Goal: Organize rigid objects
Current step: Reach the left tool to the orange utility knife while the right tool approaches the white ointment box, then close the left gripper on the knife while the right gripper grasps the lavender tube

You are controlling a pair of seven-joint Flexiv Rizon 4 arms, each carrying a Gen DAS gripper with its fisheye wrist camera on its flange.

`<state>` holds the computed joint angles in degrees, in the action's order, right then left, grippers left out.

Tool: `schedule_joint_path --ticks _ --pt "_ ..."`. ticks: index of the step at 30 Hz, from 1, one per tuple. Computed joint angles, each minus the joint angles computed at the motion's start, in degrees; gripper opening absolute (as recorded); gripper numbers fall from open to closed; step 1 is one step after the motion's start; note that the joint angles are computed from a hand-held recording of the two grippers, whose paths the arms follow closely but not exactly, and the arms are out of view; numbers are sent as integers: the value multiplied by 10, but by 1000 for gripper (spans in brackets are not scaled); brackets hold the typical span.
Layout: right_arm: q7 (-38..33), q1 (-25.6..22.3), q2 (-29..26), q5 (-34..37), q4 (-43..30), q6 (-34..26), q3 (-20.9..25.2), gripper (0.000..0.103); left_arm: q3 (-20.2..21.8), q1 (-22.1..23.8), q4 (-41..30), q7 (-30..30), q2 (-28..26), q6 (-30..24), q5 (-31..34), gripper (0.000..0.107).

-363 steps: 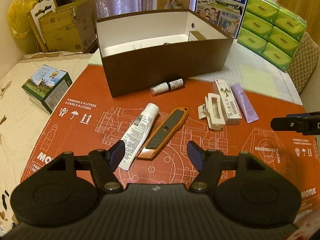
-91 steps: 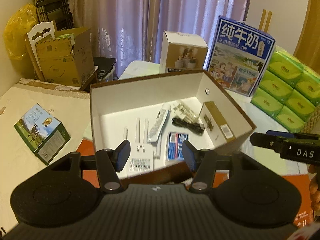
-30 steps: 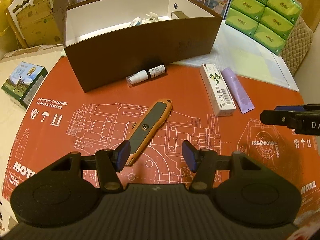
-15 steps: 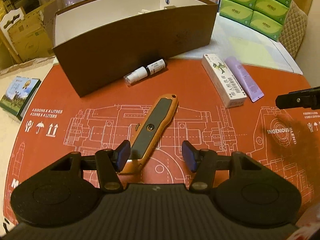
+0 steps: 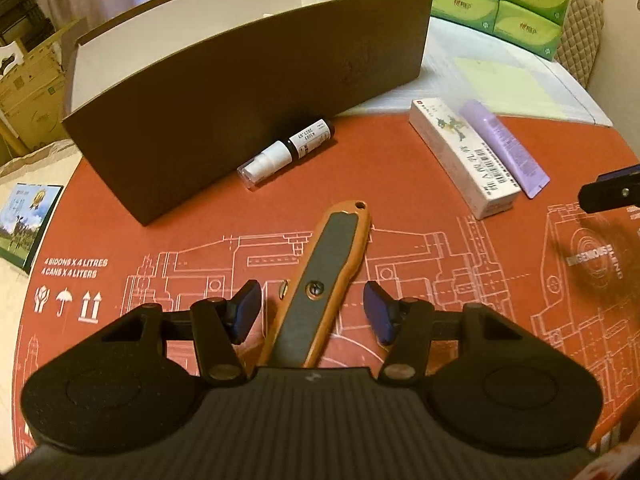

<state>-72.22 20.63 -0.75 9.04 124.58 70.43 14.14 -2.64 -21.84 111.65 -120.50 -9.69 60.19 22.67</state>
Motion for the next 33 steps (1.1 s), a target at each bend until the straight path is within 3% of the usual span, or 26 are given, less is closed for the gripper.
schedule_joint_path --ticks 5,9,15,23,30,33 --pt "9 0 -5 -8 -1 -2 -1 51 -2 11 2 39 -15 14 -29 52" --pt "14 -1 -8 -14 -2 -3 -2 51 -2 15 15 60 -18 39 -60 42" --pt "12 -2 -14 -12 -8 -7 0 51 9 5 15 33 -17 41 -54 34" --pt "-4 -2 -25 -4 -20 -12 3 51 19 -10 12 -88 -4 19 -15 31" --pt "-1 -5 -32 -18 -21 -2 -1 51 20 -14 -14 -204 6 -53 62 31" --pt "13 -8 -39 -45 -20 9 -8 51 14 -8 -20 -226 8 -73 78 31"
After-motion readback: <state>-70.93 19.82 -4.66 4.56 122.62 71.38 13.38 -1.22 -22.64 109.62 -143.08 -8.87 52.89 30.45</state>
